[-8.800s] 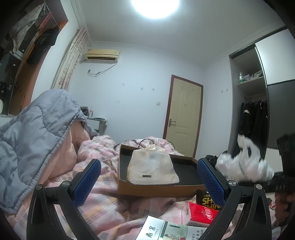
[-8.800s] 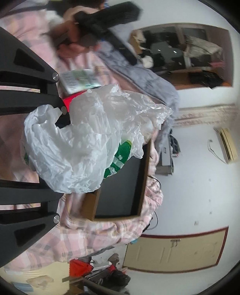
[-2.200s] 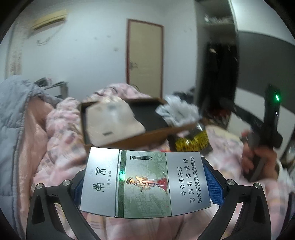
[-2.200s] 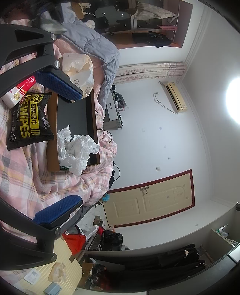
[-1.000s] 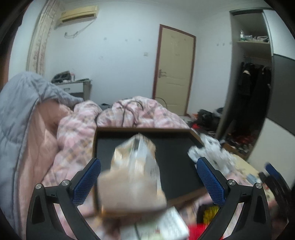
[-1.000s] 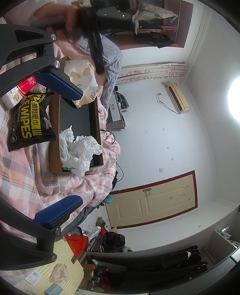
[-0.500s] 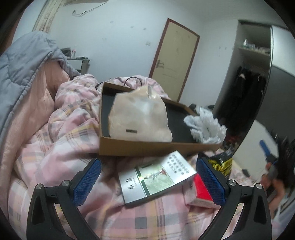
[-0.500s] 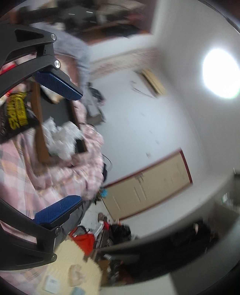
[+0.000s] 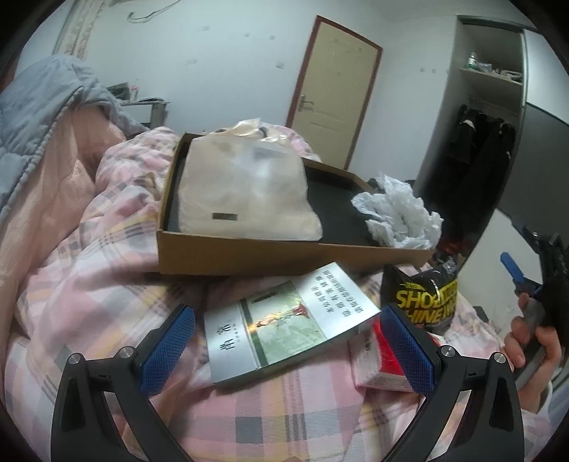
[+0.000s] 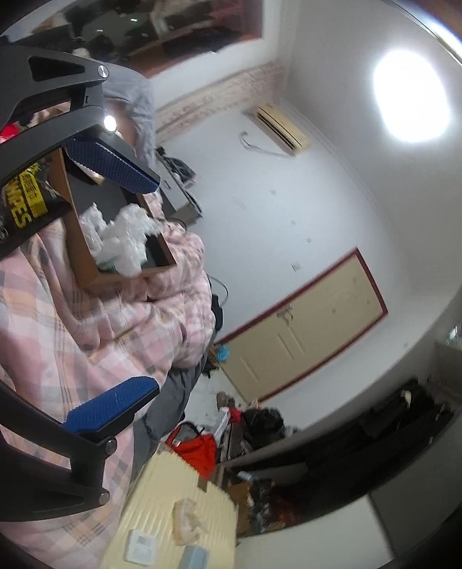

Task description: Organize soft objects

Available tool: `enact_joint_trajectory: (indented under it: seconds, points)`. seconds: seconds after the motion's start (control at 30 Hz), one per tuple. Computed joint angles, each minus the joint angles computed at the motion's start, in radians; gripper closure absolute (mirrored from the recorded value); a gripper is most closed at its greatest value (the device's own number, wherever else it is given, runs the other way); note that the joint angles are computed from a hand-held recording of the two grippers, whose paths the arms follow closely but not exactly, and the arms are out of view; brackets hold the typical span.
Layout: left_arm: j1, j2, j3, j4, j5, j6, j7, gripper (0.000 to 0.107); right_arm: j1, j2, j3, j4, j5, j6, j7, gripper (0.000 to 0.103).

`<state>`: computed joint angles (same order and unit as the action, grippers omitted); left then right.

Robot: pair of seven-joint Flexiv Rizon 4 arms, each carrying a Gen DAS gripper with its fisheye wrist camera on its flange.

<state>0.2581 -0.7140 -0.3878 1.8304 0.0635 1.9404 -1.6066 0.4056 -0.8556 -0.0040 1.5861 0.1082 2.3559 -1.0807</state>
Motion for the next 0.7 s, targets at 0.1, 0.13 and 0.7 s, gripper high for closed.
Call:
enact_joint_trajectory:
  seconds: [0.1, 0.13, 0.7]
  points:
    - [0.003, -0.003, -0.004, -0.003, 0.003, -0.004, 0.000, 0.004, 0.005, 0.005, -0.002, 0.024, -0.072, 0.038, -0.044, 0.000]
    - [0.005, -0.004, -0.007, -0.003, 0.005, -0.004, 0.001, 0.004, 0.019, 0.011, -0.011, 0.035, -0.091, 0.043, -0.078, 0.000]
    - [0.005, -0.001, 0.038, 0.012, 0.061, 0.199, -0.167, 0.004, -0.012, 0.012, 0.036, 0.048, -0.213, 0.018, -0.216, 0.000]
